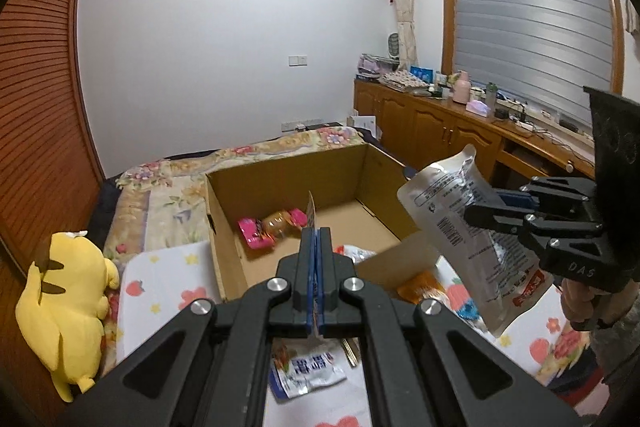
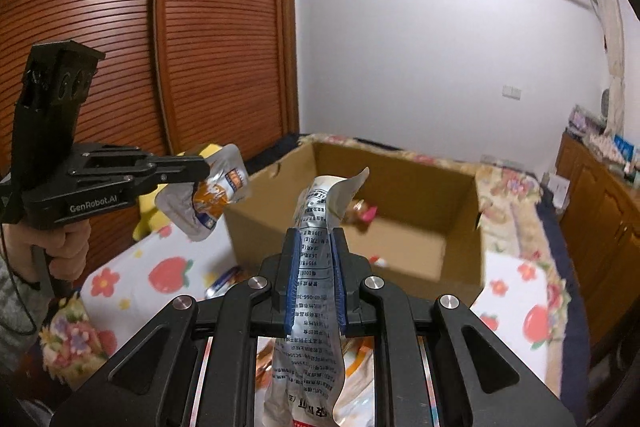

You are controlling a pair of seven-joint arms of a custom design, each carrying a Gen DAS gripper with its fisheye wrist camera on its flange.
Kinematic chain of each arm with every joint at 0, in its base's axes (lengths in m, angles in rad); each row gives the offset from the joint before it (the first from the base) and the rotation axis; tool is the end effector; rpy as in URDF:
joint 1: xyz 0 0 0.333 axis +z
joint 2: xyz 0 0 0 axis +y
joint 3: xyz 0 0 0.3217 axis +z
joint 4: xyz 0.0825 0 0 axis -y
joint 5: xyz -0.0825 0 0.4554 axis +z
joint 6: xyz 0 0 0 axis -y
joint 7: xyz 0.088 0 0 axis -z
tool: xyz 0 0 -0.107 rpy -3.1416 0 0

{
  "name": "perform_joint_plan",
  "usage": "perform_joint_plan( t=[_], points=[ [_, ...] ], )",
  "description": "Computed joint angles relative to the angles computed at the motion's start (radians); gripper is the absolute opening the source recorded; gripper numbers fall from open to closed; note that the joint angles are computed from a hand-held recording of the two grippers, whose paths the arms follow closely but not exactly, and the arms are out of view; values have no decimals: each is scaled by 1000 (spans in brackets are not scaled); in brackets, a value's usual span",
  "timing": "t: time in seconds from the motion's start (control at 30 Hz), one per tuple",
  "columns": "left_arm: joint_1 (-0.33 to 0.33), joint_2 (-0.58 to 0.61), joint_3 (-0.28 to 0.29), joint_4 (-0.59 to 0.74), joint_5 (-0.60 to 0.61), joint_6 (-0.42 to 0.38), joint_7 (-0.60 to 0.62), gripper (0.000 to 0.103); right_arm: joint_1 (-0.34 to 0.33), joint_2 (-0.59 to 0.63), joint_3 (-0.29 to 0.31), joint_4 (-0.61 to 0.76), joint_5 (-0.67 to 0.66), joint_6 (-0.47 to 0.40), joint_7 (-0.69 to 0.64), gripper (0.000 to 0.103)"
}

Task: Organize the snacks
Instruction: 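Lower the sausage pack into the box and open the right tool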

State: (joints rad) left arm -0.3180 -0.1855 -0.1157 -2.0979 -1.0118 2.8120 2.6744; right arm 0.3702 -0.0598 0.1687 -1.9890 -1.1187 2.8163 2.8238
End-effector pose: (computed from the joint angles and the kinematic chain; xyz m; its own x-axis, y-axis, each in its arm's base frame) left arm 0.5688 -0.2222 0.5705 -0.6672 -0.7447 0.0145 -0.3700 0.3146 -0.8741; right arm 0.5320 0.3720 0.5503 0.2075 -0.9782 0.0112 -0.4489 -0.1054 -0.8874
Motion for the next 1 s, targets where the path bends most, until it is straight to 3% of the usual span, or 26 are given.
perform_joint_plan(
  t=[0.6, 0.8, 1.0],
  points=[
    [64, 181, -76, 184, 197, 89, -182, 0, 20, 134, -73, 208, 71, -100, -183, 12],
    [90, 259, -119, 265, 289, 132, -266, 0, 41, 214, -121, 323, 55, -136, -186, 12],
    [120, 315, -155, 296, 361, 124, -339, 0, 69, 282, -168, 391, 19, -185, -153, 12]
  ],
)
